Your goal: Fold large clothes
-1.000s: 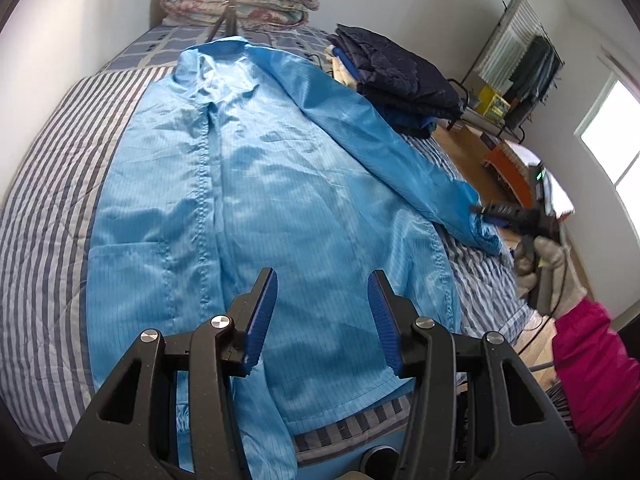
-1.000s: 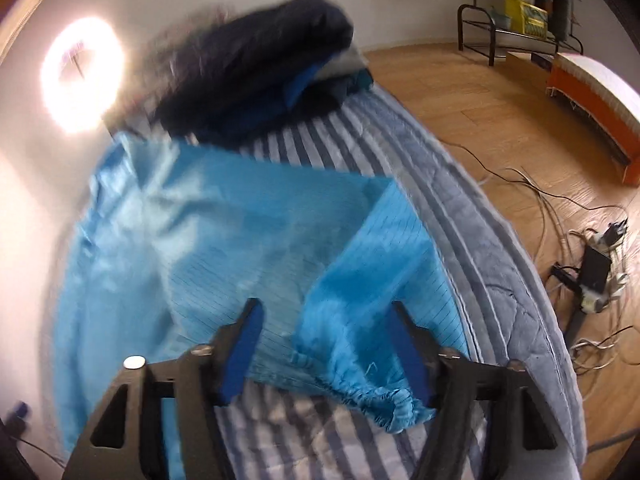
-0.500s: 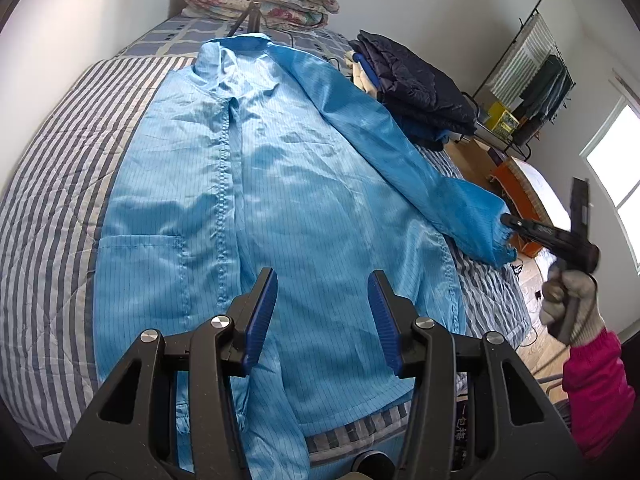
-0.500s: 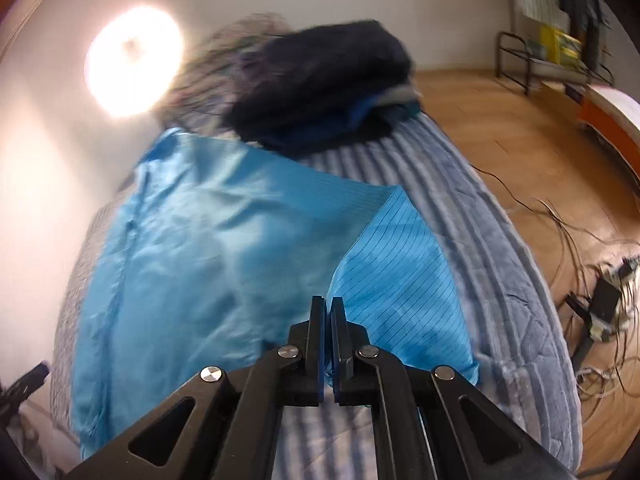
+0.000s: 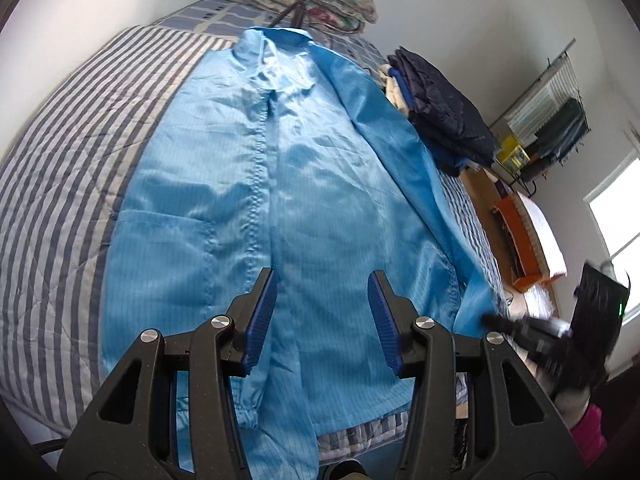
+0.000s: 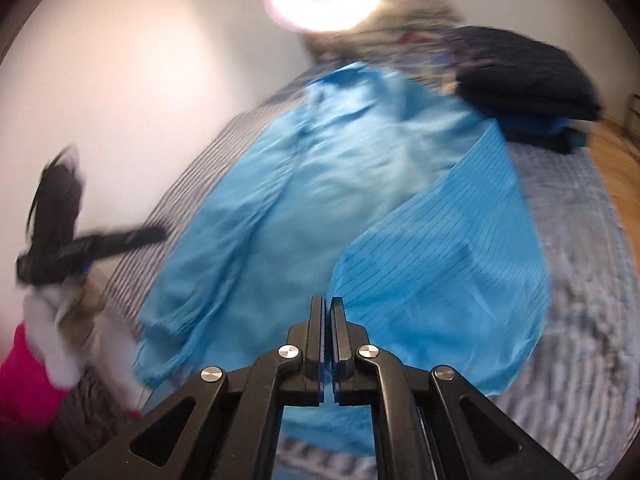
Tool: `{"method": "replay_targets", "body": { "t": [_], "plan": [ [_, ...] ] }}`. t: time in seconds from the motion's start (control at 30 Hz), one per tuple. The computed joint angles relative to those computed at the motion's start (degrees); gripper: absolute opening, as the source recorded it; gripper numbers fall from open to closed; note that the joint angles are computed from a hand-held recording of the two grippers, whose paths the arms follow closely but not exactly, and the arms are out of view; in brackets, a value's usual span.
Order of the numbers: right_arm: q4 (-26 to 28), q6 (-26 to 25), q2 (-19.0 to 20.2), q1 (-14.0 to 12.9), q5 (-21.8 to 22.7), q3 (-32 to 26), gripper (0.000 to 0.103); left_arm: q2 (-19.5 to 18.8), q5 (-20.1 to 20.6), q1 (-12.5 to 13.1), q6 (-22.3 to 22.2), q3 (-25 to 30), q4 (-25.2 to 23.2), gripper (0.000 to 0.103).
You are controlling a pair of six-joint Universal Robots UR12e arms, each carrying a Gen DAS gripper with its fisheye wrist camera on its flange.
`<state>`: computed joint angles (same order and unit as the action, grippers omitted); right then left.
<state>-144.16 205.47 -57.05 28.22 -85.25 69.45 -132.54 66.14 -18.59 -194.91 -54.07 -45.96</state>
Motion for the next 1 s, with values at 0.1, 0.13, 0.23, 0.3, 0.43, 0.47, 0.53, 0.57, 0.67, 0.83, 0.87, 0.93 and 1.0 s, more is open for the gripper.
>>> {"method": "replay_targets", "body": {
  "t": [0.1,0.13,0.23,0.3,0.43,0.47,0.53,0.57,0.67,0.83,0.87,0.93,1.0],
  "plan": [
    [2.1,-2.2,1.4,0.9,3.2,-1.7,0.000,0.1,0.1,0.3,-1.2,-0.2,-0.4,0.048],
    [2.6,-2.7,1.7,1.1,4.2,-2.0,0.000,0.0,0.3,0.3,-1.3,-0.2,-0.7,0.048],
    [4.2,-4.2,2.3,1.8,7.1,-2.6,0.000,0.0,-0.9,0.5,-1.2,-0.1,-2.3,0.048],
    [5.4,-5.8,2.7,2.3,8.4,-2.9,0.000,-0.1,-0.9,0.3,-0.6,0.0,-3.1,0.048],
    [6.0,-7.3,2.8,2.7,11.1,-2.6,0.000,-0.6,-1.3,-0.1,0.9,0.7,-5.4,0.048],
    [6.6,-8.1,2.8,2.8,11.5,-2.5,0.000,-0.8,-1.4,-0.2,1.3,0.9,-6.2,0.048],
    [7.6,-9.4,3.0,2.8,13.1,-2.7,0.000,-1.1,-1.8,-0.4,2.1,1.3,-7.5,0.048],
    [8.2,-10.1,3.0,2.9,13.9,-2.7,0.000,-1.2,-1.9,-0.5,2.5,1.6,-8.1,0.048],
    [10.6,-12.9,2.8,3.2,15.1,-2.3,0.000,-1.8,-1.5,-0.9,3.2,2.4,-10.0,0.048],
    [10.3,-13.0,2.1,3.0,15.9,-0.3,0.000,-2.7,-1.1,-1.2,3.6,3.6,-12.3,0.048],
    [9.7,-12.7,1.9,3.0,15.7,0.2,0.000,-2.9,-1.1,-1.3,3.8,3.8,-12.6,0.048],
    [9.3,-12.6,1.7,2.9,15.2,0.6,0.000,-3.1,-1.4,-1.5,4.4,4.2,-13.8,0.048],
    [9.1,-13.2,1.2,2.9,15.1,1.1,0.000,-3.2,-2.4,-1.5,4.4,4.1,-14.7,0.048]
  ]
}}
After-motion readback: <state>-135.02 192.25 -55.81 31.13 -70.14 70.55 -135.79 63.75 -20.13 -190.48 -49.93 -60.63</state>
